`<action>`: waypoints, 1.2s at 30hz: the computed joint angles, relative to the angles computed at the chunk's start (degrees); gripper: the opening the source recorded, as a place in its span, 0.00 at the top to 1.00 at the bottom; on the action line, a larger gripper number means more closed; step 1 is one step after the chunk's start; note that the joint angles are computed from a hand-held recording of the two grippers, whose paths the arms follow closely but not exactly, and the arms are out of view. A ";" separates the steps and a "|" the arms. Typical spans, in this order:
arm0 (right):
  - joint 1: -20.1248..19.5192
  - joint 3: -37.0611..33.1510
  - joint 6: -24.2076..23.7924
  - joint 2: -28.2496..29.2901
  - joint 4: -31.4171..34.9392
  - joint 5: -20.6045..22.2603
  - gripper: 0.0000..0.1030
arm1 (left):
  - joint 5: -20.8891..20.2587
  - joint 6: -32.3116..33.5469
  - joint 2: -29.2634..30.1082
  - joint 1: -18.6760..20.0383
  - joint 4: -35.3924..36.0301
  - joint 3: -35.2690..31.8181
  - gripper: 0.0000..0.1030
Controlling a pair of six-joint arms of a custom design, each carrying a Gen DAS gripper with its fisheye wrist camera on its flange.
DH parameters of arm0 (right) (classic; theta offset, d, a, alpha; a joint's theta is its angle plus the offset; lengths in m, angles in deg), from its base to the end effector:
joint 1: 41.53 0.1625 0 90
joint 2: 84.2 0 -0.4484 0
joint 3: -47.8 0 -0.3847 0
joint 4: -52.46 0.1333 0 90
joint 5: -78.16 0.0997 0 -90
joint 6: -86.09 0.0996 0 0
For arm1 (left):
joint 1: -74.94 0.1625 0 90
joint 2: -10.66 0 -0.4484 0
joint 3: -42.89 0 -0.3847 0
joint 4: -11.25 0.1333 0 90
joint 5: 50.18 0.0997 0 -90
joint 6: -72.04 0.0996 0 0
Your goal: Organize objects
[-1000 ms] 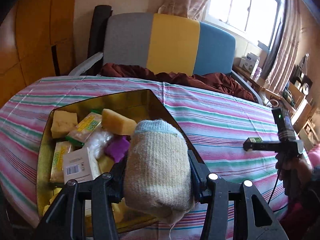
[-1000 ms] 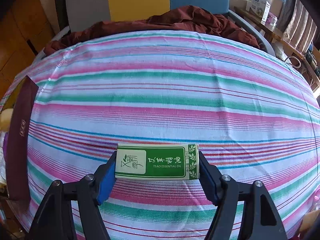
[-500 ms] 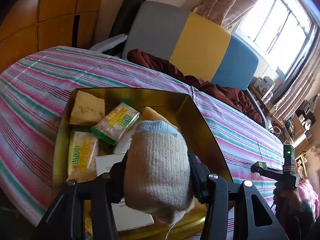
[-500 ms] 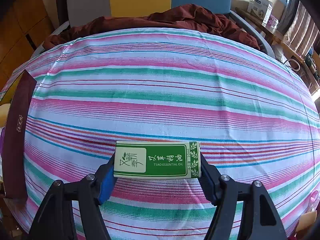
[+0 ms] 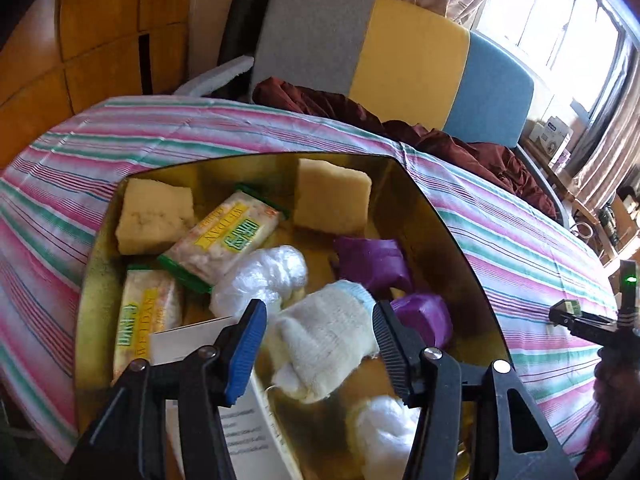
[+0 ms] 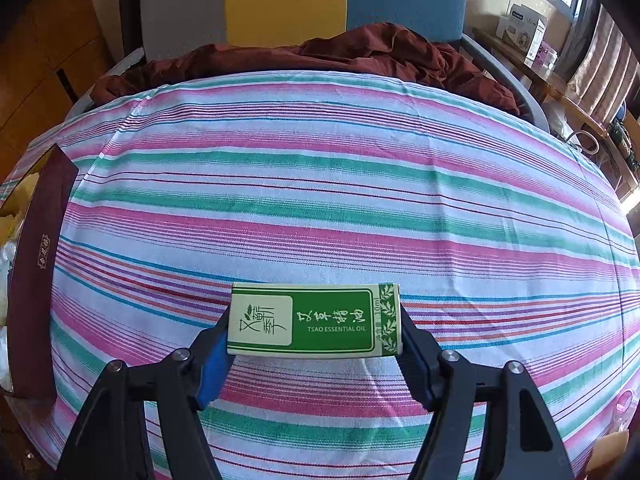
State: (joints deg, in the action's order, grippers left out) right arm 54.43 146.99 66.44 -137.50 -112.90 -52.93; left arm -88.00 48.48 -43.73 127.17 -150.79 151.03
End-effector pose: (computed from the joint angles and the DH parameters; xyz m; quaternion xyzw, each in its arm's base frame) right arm 0.1359 -0.6489 0.2295 0.1137 -0.9029 0.1960 0.3654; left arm -0.2014 -0.6060 0.1901 0.0403 0.8885 -0.3442 0.3007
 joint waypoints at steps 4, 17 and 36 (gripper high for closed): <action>0.41 0.64 -1.42 -0.15 -2.08 0.71 0.30 | 3.73 0.98 -1.50 -2.13 -2.24 3.18 0.36; 8.76 1.35 -4.32 2.00 -0.90 11.58 0.30 | 14.49 -1.22 -8.09 -8.03 -1.93 11.14 0.19; 16.28 -15.13 -0.42 19.93 7.09 9.22 0.28 | 19.52 -17.27 -13.89 -7.88 11.64 14.70 0.00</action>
